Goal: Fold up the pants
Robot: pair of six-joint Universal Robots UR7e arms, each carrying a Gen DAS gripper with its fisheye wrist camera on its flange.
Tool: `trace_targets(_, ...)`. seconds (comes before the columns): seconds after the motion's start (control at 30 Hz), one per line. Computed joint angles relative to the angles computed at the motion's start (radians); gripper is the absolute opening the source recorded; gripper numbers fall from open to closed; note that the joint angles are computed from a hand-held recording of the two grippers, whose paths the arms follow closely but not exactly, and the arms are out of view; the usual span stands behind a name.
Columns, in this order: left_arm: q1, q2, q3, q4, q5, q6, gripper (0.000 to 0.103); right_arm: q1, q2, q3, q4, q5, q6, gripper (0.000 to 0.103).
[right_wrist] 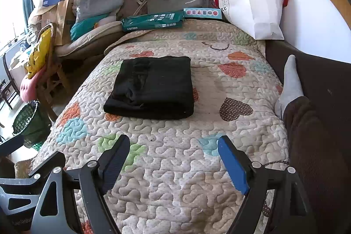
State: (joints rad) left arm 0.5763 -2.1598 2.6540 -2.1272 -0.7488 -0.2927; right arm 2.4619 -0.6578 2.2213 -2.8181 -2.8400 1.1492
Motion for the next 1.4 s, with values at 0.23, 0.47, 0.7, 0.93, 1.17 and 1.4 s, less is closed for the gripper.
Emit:
trace_targets(0.23,0.004,0.002,0.001,-0.004,-0.003,0.003,0.103,-0.002,-0.004,-0.001,0.023,0.006,0.015,0.088)
trace_targets(0.47,0.014,0.005,0.004,-0.01,-0.011,0.009,0.103,-0.002,-0.004,-0.004,0.034,0.006,0.023,0.088)
trace_targets(0.7,0.018,0.007,0.007,-0.016,-0.015,0.017,0.103,-0.002,-0.004,-0.005,0.037,0.007,0.027,0.089)
trace_targets(0.93,0.036,0.015,0.002,-0.023,-0.025,0.024,0.103,-0.005,0.001,-0.002,0.015,0.016,0.01,0.089)
trace_targets(1.17,0.055,0.027,-0.004,-0.032,-0.031,0.031,0.103,-0.015,0.001,0.005,-0.02,0.029,-0.021,0.089)
trace_targets(1.4,0.061,0.027,-0.001,-0.039,-0.034,0.04,0.103,-0.015,0.002,0.005,-0.022,0.031,-0.021,0.089)
